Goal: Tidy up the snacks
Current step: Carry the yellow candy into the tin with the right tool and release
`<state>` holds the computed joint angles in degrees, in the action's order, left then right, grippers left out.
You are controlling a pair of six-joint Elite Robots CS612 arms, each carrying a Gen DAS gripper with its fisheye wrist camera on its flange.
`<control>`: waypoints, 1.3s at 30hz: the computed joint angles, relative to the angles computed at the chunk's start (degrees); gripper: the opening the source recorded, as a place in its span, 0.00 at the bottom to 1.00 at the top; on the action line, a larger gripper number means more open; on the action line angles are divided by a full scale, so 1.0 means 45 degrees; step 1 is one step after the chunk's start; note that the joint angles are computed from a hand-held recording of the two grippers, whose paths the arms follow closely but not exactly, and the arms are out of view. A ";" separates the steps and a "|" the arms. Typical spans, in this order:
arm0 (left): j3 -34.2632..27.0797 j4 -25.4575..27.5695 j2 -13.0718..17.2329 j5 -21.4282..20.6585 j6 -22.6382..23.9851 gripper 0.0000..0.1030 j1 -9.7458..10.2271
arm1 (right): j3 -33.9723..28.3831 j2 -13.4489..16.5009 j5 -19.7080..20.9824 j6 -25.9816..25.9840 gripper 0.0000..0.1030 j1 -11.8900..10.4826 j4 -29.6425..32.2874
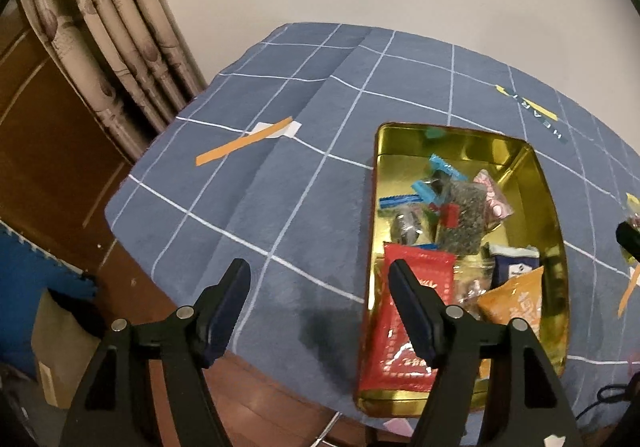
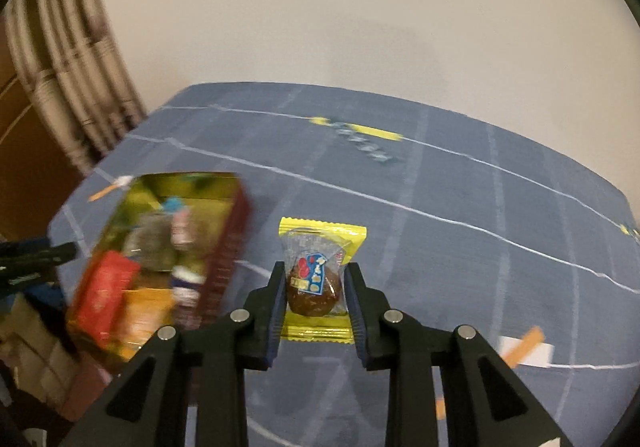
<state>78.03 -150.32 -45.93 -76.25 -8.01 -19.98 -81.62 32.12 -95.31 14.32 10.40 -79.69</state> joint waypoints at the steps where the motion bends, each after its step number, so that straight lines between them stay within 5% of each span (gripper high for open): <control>1: 0.0058 -0.0051 -0.0025 0.0016 0.0009 0.67 0.0009 | 0.0157 -0.0077 0.0223 -0.0125 0.28 0.0072 -0.0099; 11: 0.0483 0.0091 -0.0246 -0.0366 -0.0648 0.68 0.0229 | 0.1667 -0.0716 0.1552 -0.0950 0.28 0.0736 -0.0647; 39: 0.0528 0.0326 -0.0232 -0.0546 -0.0767 0.69 0.0237 | 0.2779 -0.0937 0.1248 -0.0930 0.33 0.1103 -0.0341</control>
